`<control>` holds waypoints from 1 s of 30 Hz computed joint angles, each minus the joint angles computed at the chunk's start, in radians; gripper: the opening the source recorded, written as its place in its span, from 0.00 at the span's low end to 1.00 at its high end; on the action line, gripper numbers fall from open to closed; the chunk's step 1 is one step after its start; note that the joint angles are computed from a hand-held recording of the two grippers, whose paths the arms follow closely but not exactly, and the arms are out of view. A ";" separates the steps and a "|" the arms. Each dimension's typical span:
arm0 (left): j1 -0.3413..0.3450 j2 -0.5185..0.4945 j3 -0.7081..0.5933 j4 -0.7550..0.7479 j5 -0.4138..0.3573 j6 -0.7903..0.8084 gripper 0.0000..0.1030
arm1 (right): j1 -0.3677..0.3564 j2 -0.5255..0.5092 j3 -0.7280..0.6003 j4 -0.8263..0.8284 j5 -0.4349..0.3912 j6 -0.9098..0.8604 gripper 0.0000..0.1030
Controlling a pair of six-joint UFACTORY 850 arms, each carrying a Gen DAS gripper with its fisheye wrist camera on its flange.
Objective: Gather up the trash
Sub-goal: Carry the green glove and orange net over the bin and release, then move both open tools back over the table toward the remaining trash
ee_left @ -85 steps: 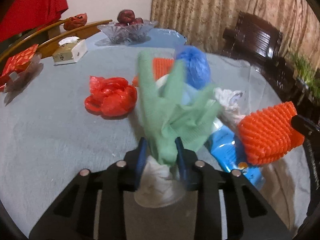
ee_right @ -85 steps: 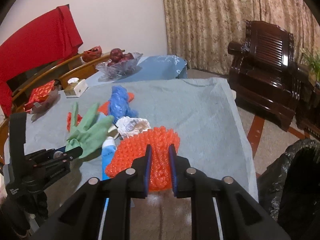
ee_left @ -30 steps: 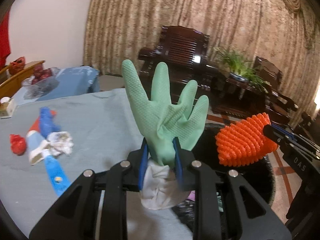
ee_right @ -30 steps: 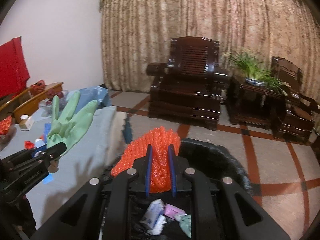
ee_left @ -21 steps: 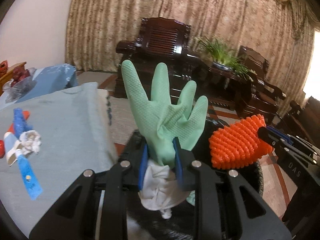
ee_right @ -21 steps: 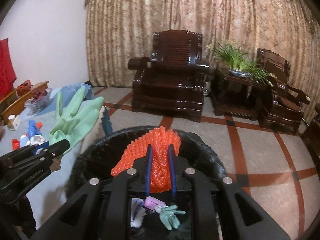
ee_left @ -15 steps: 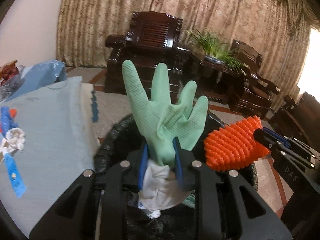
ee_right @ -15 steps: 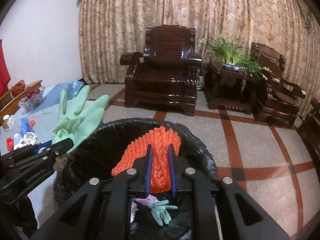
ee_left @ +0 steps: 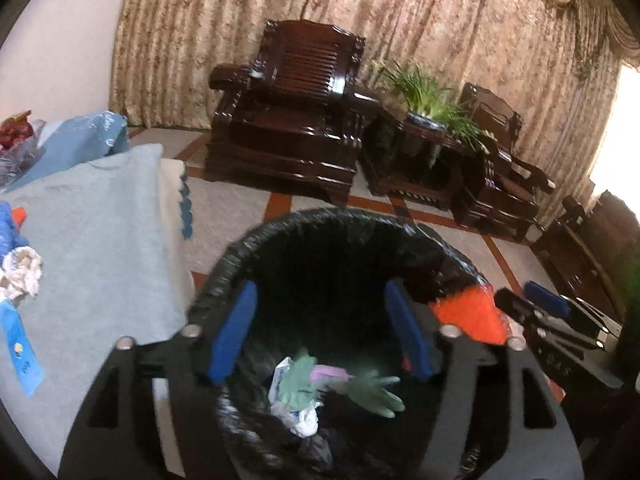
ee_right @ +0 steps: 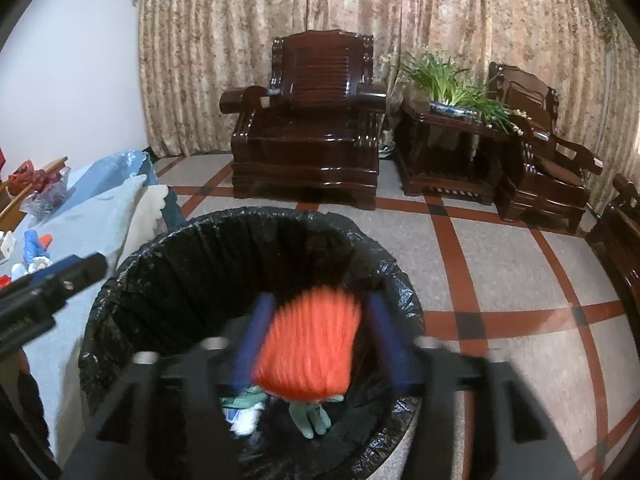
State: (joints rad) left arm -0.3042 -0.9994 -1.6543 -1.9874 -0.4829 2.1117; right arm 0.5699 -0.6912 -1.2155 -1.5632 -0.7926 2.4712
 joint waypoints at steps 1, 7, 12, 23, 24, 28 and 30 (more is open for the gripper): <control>0.003 0.005 0.005 -0.021 0.000 0.020 0.77 | 0.005 -0.005 -0.007 0.008 -0.010 -0.004 0.77; 0.047 0.031 0.031 -0.148 0.009 0.140 0.90 | 0.016 -0.011 -0.028 -0.029 -0.036 0.012 0.94; 0.096 0.067 0.081 -0.289 0.019 0.283 0.90 | 0.028 -0.052 -0.112 -0.053 -0.010 0.007 0.94; 0.261 0.106 0.133 -0.754 0.051 0.690 0.90 | 0.066 -0.298 -0.547 -0.058 0.149 -0.202 0.94; 0.271 0.107 0.127 -0.768 0.060 0.700 0.90 | 0.070 -0.331 -0.606 -0.043 0.163 -0.246 0.94; 0.318 0.093 0.102 -0.858 0.085 0.771 0.90 | 0.082 -0.459 -0.836 0.038 0.202 -0.416 0.94; 0.340 0.083 0.087 -0.890 0.097 0.792 0.90 | 0.085 -0.514 -0.936 0.083 0.211 -0.488 0.94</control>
State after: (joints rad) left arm 0.0356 -0.9167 -1.5676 -2.8774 -0.3856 2.9037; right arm 0.6552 -1.2056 -2.1519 -1.4801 -0.5812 1.9837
